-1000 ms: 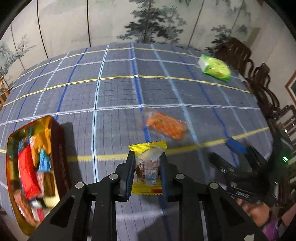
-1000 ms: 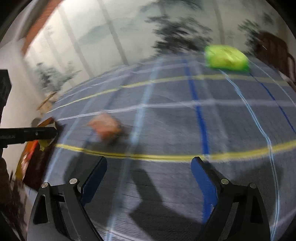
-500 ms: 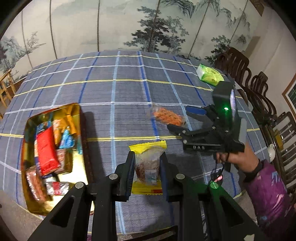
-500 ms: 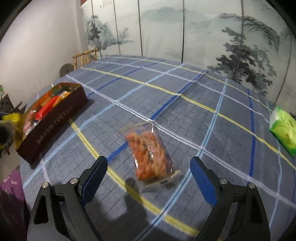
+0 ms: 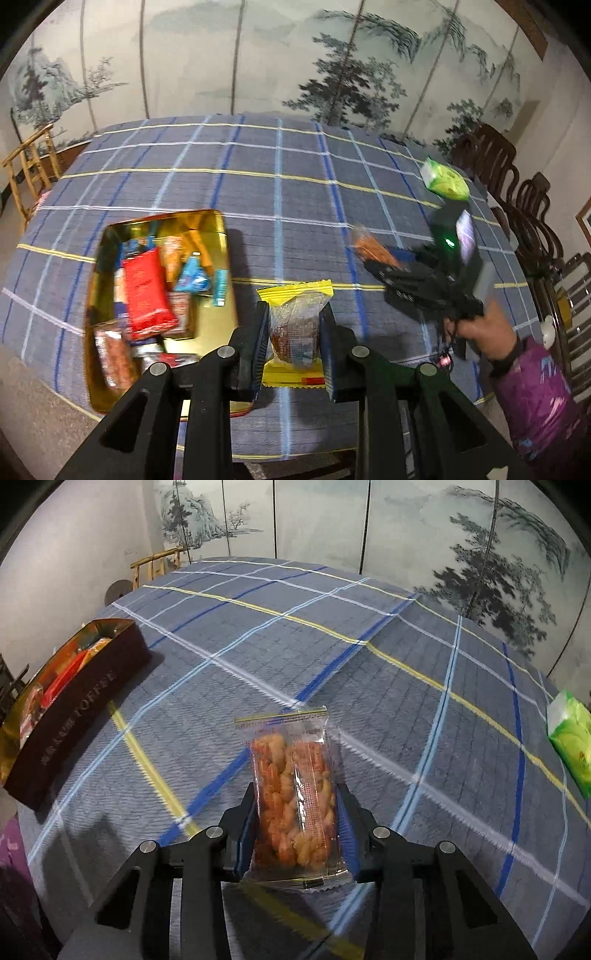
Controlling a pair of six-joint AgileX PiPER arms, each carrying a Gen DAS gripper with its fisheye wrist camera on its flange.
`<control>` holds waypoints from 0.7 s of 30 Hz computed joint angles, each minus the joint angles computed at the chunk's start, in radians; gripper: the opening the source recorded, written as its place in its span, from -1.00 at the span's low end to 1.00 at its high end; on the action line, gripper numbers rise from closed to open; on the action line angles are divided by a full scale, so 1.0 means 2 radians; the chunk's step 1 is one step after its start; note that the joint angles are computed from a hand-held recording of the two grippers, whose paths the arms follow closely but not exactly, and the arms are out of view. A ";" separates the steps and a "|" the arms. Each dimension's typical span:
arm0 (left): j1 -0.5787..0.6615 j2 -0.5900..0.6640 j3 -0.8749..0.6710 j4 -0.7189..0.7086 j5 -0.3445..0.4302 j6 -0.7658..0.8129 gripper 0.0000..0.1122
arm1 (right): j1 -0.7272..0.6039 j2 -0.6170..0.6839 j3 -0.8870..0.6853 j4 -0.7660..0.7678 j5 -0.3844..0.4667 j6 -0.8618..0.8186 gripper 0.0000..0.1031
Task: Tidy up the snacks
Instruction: 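Grasp the orange twisted-pastry bag with the right gripper while the left gripper lifts the yellow candy, then carry the yellow candy into the tin and open the left gripper while the right gripper holds the pastry bag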
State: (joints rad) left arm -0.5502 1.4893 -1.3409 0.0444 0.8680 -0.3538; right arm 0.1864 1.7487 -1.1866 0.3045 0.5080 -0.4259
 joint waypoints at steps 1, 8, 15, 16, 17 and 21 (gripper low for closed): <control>0.007 -0.009 0.008 0.006 0.000 -0.004 -0.60 | 0.003 -0.007 0.009 0.004 -0.008 0.004 -0.22; 0.069 -0.049 0.055 0.004 -0.007 0.013 -0.60 | 0.023 -0.091 0.105 0.085 -0.071 0.031 -0.22; 0.115 -0.066 0.096 -0.020 -0.024 0.048 -0.60 | 0.043 -0.116 0.152 0.027 -0.121 0.154 -0.22; 0.120 -0.066 0.099 -0.027 -0.025 0.055 -0.60 | 0.045 -0.115 0.152 0.013 -0.123 0.172 -0.22; 0.125 -0.067 0.103 -0.037 -0.027 0.066 -0.60 | 0.047 -0.114 0.152 0.001 -0.125 0.187 -0.22; 0.136 -0.058 0.105 -0.066 -0.032 0.096 -0.59 | 0.056 -0.110 0.159 -0.057 -0.136 0.257 -0.22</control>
